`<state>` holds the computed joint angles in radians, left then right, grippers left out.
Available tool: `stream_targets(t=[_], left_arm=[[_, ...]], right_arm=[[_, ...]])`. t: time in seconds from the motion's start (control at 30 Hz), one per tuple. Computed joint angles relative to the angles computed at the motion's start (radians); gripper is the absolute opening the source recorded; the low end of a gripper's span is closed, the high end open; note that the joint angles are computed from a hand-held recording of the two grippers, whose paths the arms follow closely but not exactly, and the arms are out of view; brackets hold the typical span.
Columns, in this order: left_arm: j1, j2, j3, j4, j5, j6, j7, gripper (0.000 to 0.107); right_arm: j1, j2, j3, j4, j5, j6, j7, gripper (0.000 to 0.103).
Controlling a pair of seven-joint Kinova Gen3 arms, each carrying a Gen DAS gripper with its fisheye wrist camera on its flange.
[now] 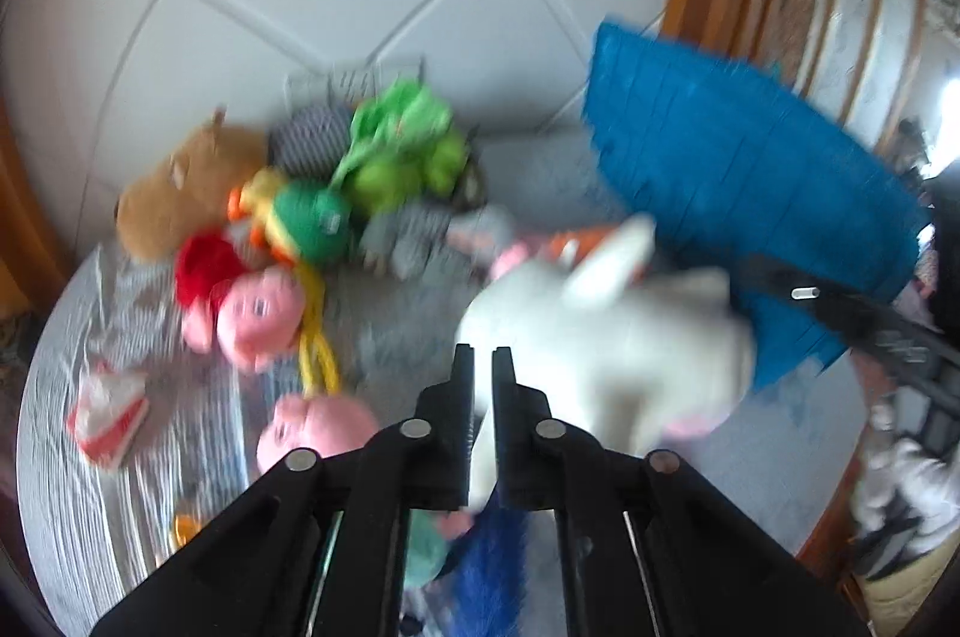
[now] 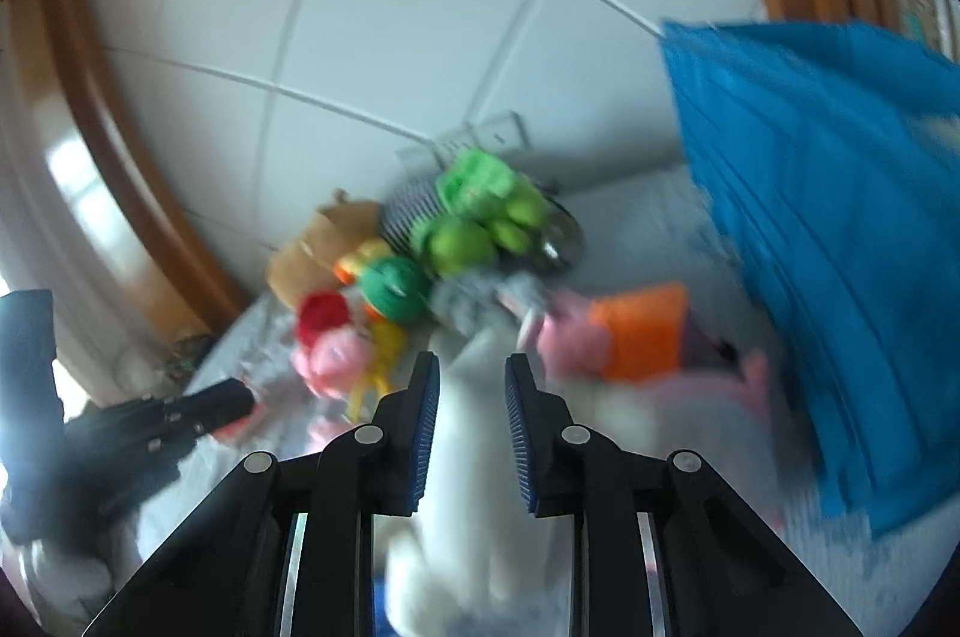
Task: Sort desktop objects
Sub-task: 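Lift the white plush animal up from the pile with both tools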
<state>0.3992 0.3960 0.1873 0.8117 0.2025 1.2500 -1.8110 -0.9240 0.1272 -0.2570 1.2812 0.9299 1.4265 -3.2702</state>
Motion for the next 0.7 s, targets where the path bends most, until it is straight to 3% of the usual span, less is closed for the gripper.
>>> stream_targets(t=[0.03, 0.07, 0.1, 0.13, 0.27, 0.5, 0.67, 0.7], left_arm=[[-0.002, 0.007, -0.004, 0.012, -0.003, 0.007, 0.003, 0.041], [-0.013, 0.010, -0.001, 0.033, 0.009, 0.005, -0.002, 0.055], [-0.022, 0.011, 0.003, 0.055, 0.022, -0.001, -0.009, 0.082], [-0.028, 0.011, 0.006, 0.070, 0.031, -0.008, -0.016, 0.089], [-0.035, 0.026, 0.020, 0.085, 0.055, -0.003, -0.052, 0.089], [-0.012, 0.068, 0.019, 0.030, 0.039, 0.024, -0.101, 0.089], [0.025, 0.143, 0.006, -0.101, -0.008, 0.097, -0.124, 0.091], [0.032, 0.167, 0.006, -0.145, -0.017, 0.126, -0.138, 0.097]], right_arm=[[-0.004, -0.006, -0.003, 0.023, -0.011, 0.005, -0.028, 0.031], [-0.005, -0.013, -0.007, 0.042, -0.024, 0.010, -0.053, 0.035], [-0.007, -0.017, -0.013, 0.055, -0.033, 0.020, -0.075, 0.037], [-0.009, -0.018, -0.018, 0.063, -0.038, 0.032, -0.096, 0.045], [-0.019, -0.019, -0.033, 0.081, -0.047, 0.080, -0.166, 0.070], [-0.013, -0.013, -0.037, 0.125, -0.082, 0.041, -0.258, 0.072], [-0.004, -0.012, -0.034, 0.189, -0.110, -0.036, -0.344, 0.089], [-0.001, -0.014, -0.034, 0.203, -0.111, -0.058, -0.358, 0.089]])
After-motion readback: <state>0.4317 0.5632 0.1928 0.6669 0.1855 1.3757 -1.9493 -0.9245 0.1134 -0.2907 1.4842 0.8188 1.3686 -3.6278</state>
